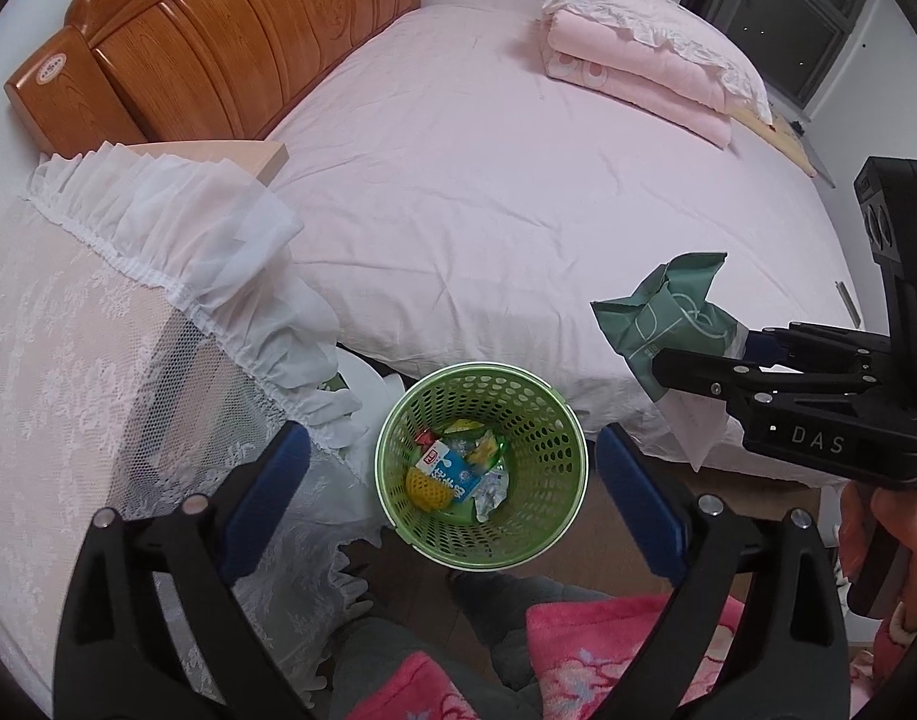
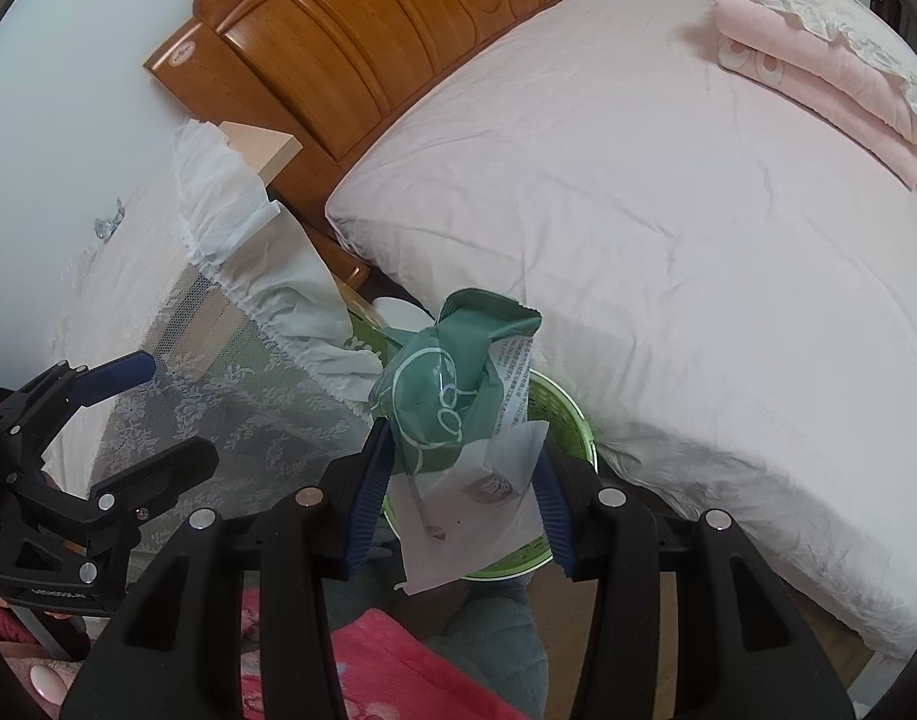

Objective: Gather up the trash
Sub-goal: 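Drop the wrapper and green-white packet into the wastebasket by opening both tools, then return to the bed and grasp the silver blister pack with the right tool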

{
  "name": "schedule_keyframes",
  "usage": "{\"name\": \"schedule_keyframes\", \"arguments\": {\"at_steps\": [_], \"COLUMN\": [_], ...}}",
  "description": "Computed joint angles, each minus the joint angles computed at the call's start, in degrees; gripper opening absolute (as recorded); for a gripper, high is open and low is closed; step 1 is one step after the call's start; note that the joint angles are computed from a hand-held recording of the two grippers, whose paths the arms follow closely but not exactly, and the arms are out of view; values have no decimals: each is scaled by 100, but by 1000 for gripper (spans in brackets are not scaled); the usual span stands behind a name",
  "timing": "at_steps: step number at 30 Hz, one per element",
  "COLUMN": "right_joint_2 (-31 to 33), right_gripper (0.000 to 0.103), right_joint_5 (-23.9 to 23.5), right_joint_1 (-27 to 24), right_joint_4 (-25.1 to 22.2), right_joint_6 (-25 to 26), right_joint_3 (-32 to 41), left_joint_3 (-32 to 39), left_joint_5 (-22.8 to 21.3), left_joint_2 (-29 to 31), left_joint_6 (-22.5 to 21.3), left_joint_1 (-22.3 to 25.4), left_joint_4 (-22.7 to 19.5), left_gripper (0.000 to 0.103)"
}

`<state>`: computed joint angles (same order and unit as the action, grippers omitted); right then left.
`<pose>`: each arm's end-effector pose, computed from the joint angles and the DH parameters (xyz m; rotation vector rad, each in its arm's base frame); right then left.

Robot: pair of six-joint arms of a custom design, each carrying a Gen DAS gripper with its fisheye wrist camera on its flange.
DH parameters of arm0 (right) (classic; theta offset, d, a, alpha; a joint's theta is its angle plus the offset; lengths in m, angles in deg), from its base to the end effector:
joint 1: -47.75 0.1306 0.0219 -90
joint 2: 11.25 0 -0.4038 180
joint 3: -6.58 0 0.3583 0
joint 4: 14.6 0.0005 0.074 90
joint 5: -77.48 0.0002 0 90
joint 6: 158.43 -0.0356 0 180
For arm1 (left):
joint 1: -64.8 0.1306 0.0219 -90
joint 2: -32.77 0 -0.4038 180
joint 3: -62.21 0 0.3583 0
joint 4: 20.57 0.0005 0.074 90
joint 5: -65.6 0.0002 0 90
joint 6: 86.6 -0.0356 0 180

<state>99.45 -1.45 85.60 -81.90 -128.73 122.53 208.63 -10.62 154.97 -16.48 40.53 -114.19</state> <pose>0.4564 0.3454 0.4448 0.5807 2.5965 0.3313 0.5450 -0.2556 0.5176 1.0978 2.5450 -0.3539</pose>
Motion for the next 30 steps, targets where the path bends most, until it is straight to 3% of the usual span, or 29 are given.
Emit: {"name": "schedule_keyframes", "arguments": {"at_steps": [15, 18, 20, 22, 30], "right_joint_2": [314, 406, 516, 614, 924], "right_gripper": [48, 60, 83, 91, 95], "right_joint_5": [-340, -415, -384, -310, -242], "right_joint_1": [32, 35, 55, 74, 46], "right_joint_4": [-145, -235, -402, -560, -846], "right_joint_6": [137, 189, 227, 290, 385], "right_joint_3": [304, 416, 580, 749, 1373], "left_joint_3": [223, 251, 250, 264, 474], "left_joint_5": [76, 81, 63, 49, -138], "left_joint_2": [56, 62, 57, 58, 66], "left_joint_6": [184, 215, 235, 260, 627], "left_joint_1": [186, 209, 222, 241, 521], "left_joint_4": [-80, -90, -84, -85, 185], "left_gripper": [92, 92, 92, 92, 92]}}
